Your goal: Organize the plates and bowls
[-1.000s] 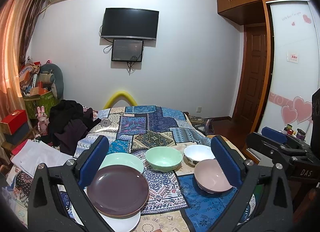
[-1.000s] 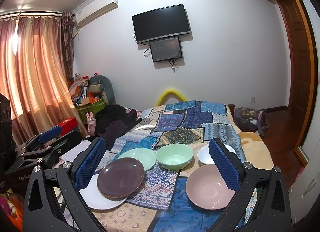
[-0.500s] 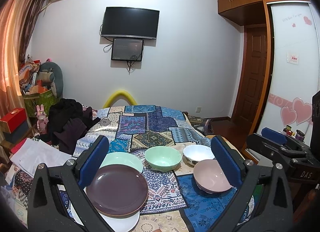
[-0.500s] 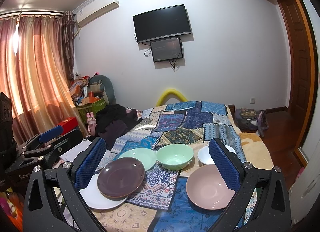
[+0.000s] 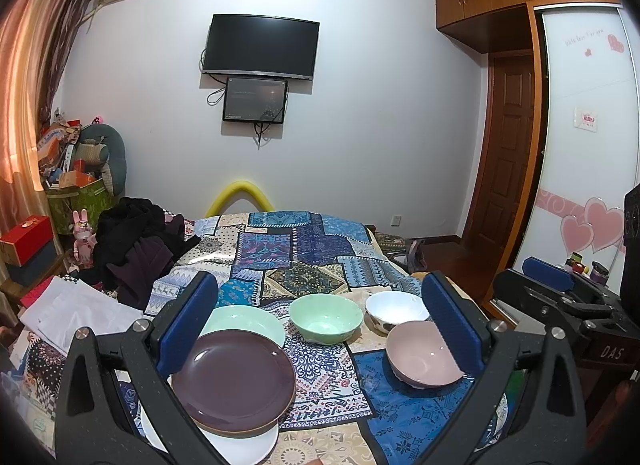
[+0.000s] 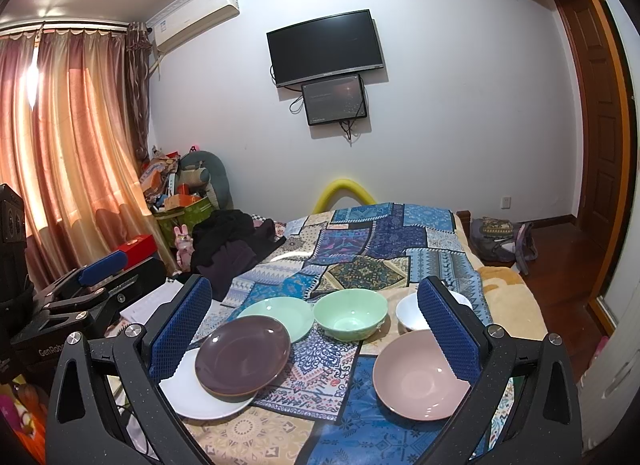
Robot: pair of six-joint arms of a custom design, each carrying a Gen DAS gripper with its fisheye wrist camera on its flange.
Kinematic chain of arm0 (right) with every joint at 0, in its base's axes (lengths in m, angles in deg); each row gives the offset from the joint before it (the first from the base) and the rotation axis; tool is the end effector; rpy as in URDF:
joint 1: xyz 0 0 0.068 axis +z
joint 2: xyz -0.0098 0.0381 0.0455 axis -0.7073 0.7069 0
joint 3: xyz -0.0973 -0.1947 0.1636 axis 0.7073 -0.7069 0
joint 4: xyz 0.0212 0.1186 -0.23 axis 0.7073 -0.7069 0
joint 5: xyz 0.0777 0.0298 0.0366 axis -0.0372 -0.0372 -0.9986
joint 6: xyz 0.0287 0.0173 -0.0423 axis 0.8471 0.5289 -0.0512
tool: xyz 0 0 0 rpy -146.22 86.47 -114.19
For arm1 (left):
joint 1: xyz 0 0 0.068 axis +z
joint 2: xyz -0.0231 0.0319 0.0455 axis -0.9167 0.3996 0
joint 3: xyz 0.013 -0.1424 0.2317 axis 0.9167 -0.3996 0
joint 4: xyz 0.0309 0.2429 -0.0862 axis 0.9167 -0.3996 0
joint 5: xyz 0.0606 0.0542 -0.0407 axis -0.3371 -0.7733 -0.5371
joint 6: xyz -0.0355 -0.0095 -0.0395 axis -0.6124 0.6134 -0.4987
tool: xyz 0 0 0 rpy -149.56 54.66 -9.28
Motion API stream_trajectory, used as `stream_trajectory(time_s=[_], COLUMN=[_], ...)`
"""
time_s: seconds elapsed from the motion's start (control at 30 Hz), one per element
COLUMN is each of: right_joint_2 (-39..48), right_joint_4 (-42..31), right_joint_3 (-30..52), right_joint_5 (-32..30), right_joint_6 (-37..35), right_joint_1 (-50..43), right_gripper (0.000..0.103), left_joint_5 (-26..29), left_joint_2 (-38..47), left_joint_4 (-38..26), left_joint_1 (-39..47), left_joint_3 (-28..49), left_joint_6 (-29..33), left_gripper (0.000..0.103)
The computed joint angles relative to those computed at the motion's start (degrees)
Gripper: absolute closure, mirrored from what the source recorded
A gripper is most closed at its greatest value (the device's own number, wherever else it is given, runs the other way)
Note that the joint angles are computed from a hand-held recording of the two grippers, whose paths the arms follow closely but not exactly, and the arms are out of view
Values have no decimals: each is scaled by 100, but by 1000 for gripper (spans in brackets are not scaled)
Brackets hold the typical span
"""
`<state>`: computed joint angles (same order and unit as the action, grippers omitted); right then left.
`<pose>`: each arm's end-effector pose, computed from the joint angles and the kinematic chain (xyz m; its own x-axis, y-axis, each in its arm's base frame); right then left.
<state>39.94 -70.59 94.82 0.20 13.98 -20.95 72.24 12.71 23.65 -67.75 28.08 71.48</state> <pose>0.2906 0.1208 0.2852 -0.3297 0.0871 -0.9401 -0.1300 0.9821 0.1365 0.3001 -0.0181 0.3120 -0.3170 0.0074 -0.9484 0.3222 0.9413 -0.1004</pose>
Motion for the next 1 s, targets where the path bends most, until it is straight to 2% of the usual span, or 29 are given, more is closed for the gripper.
stream_trajectory(time_s=[0.57,1.0], right_joint_2=[69,1049], right_joint_4=[-46,-297], right_joint_3=[60,749], right_joint_5=[35,-24], right_joint_6=[20,36], right_joint_1=[68,109], right_gripper=[0,0], left_joint_5=[0,166], left_joint_2=[70,913], left_joint_4=[5,-31], left_joint_1=[-20,364], left_joint_3=[15,393], left_joint_6=[-41,174], left_gripper=[0,0])
